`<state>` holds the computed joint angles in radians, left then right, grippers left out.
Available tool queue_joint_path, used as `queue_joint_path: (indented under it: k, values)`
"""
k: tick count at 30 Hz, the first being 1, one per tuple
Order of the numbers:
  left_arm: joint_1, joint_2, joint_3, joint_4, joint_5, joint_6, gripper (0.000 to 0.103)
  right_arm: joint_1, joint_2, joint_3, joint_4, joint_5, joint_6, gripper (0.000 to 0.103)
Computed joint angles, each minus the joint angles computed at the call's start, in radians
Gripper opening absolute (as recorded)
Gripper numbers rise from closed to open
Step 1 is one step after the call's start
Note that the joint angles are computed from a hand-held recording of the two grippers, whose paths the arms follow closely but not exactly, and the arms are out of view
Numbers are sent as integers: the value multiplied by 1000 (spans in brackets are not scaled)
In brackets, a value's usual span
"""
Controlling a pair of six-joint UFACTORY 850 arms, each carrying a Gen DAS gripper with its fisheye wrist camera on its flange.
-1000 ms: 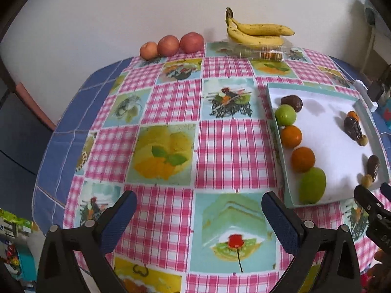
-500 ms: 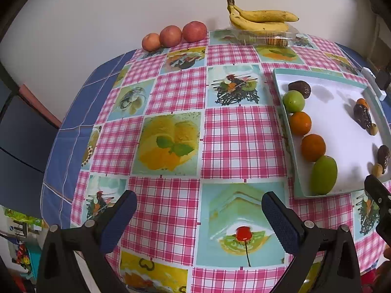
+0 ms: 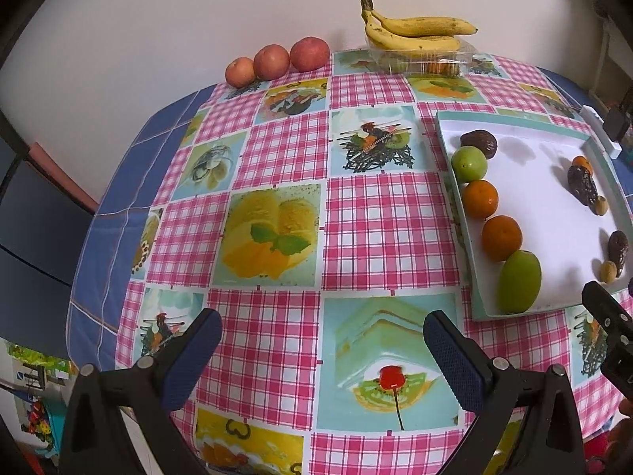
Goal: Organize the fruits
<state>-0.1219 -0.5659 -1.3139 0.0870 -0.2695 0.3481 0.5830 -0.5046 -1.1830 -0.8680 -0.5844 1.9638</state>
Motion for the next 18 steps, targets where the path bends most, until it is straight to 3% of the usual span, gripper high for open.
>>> queue_joint_path:
  k: [18]
  values:
    - [4,-20,-29,-27,-55,13,103,-3,-4,-3,20,7,-16,97]
